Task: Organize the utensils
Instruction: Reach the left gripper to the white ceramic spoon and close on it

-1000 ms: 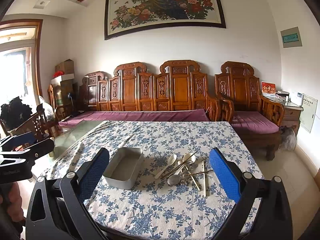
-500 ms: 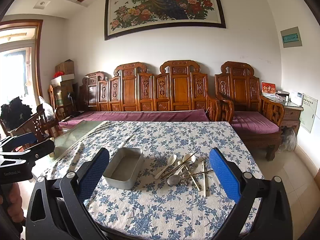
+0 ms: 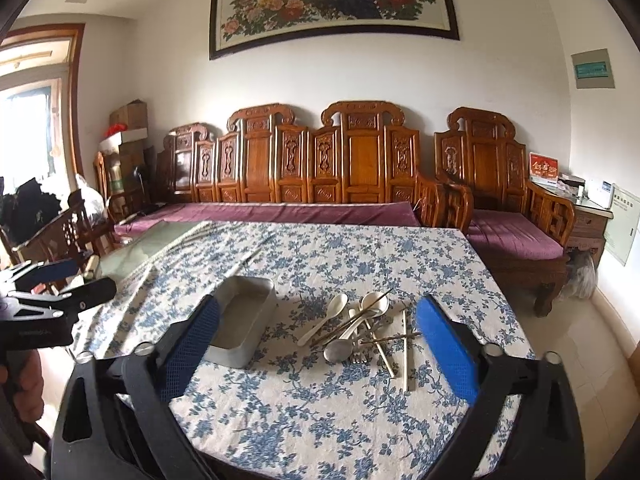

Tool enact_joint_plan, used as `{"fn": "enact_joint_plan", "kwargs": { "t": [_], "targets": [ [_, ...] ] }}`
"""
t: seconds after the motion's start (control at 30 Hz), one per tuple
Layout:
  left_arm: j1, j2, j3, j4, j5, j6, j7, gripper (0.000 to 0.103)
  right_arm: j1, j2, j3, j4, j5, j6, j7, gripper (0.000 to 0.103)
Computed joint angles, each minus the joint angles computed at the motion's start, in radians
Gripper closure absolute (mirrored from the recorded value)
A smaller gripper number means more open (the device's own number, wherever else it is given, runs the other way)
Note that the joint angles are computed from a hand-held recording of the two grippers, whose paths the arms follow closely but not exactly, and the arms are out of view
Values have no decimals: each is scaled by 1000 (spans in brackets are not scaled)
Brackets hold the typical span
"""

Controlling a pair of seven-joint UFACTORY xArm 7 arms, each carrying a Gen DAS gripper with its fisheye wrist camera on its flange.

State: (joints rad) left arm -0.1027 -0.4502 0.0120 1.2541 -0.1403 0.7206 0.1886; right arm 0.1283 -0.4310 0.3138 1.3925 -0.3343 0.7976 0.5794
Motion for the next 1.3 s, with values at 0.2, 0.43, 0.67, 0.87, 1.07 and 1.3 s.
{"fn": "enact_joint_plan", "kwargs": {
  "t": [0.2, 0.43, 0.67, 0.87, 1.07, 1.3],
  "targets": [
    [-17, 102, 6, 43, -34, -5, 39, 7, 6, 45, -59, -34, 36, -42, -50, 21],
    [-18, 218, -6, 113, -64, 11, 74, 7, 3, 126, -120, -34, 76, -86, -102, 28],
    [-12, 319, -26, 173, -87, 37, 97, 8, 2, 255, -169, 18, 99, -108, -157, 32],
    [-16, 402, -52, 224, -86, 71, 118, 17, 2, 362, -215, 60, 141, -113, -208, 35],
    [-26, 499, -77, 296, -52, 98, 92, 28, 0, 390, -244, -6, 249, -148, -283, 39],
    [-52, 624, -103, 398, -25, 138, 62, 41, -6, 420, -254, -25, 345, -131, -353, 41]
  ]
}}
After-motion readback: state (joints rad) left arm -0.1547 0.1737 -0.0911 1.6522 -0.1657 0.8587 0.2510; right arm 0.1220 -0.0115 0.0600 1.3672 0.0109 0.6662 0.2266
